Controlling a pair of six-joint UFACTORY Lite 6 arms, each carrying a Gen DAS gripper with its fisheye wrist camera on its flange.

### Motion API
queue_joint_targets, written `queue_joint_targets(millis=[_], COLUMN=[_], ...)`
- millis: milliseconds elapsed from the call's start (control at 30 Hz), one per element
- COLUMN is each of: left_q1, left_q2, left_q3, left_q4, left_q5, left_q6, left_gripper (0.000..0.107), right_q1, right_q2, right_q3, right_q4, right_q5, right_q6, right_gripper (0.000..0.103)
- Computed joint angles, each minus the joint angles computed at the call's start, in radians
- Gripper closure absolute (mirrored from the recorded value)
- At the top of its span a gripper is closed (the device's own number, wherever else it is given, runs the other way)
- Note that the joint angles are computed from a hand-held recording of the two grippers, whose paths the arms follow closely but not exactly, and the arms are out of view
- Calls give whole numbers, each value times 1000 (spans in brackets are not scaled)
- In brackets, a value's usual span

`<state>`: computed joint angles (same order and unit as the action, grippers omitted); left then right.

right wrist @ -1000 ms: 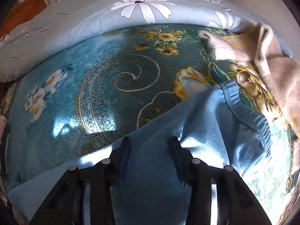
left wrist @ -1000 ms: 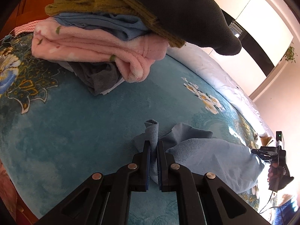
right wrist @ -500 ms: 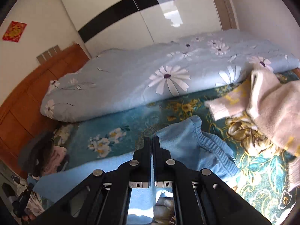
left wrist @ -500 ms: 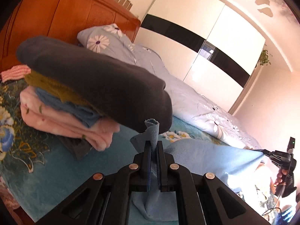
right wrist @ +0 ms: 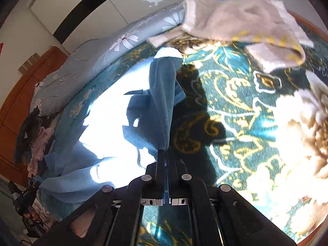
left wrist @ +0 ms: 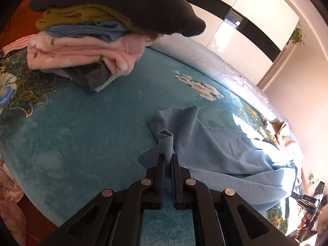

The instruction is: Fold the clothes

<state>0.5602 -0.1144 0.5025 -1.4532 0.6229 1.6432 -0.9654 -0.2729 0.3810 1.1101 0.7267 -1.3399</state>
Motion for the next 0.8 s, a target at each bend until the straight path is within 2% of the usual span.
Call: queue_joint_targets(millis=[67,133,233,267,333,400,433,467,533,600,667,800], left_q1=[14,38,34,11,-10,-22,-38,-66,-162,-241,-295,-349], left_q2=[-4,-6,13,24,4,-8,9,38,107,182,258,386], left_q3=[-2,4,38,52,69,95,119,149,200,256,310,404], left_q4=[22,58,55,24,-2,-11,-12,-3,-18,-27,-26,5], left_q5=[0,6,-7,-35,-74,-77,-75,-82,-161,-232,-281,-328], left_q6=[-8,-41,-56,-49,-51,-77,-89,-107,-107,-121,-159,-274], left_gripper=[102,98,95,91,68,56,48,44,40,40,40,40], right_q1=[-71,-173,-177,-173,-127,-65,1,69,182,271,346,432], right_q2=[14,61,37,28,35,58,102,161,287,431,594,891], right_q3=[-43,-45,-4,11,83,168,223,288,434,608,801,1175], right_q4=[1,8,11,12,50,103,130,146,156,97,-51,-341], right_q5=[-15,29,21,14,21,17,-10,-38,-78,-112,-149,-101], right_q6=[-51,-112,-95,-88,-57,-34,-19,1,49,155,344,657], right_gripper=[101,102,101,100,99,99,92,72,47,47,47,47])
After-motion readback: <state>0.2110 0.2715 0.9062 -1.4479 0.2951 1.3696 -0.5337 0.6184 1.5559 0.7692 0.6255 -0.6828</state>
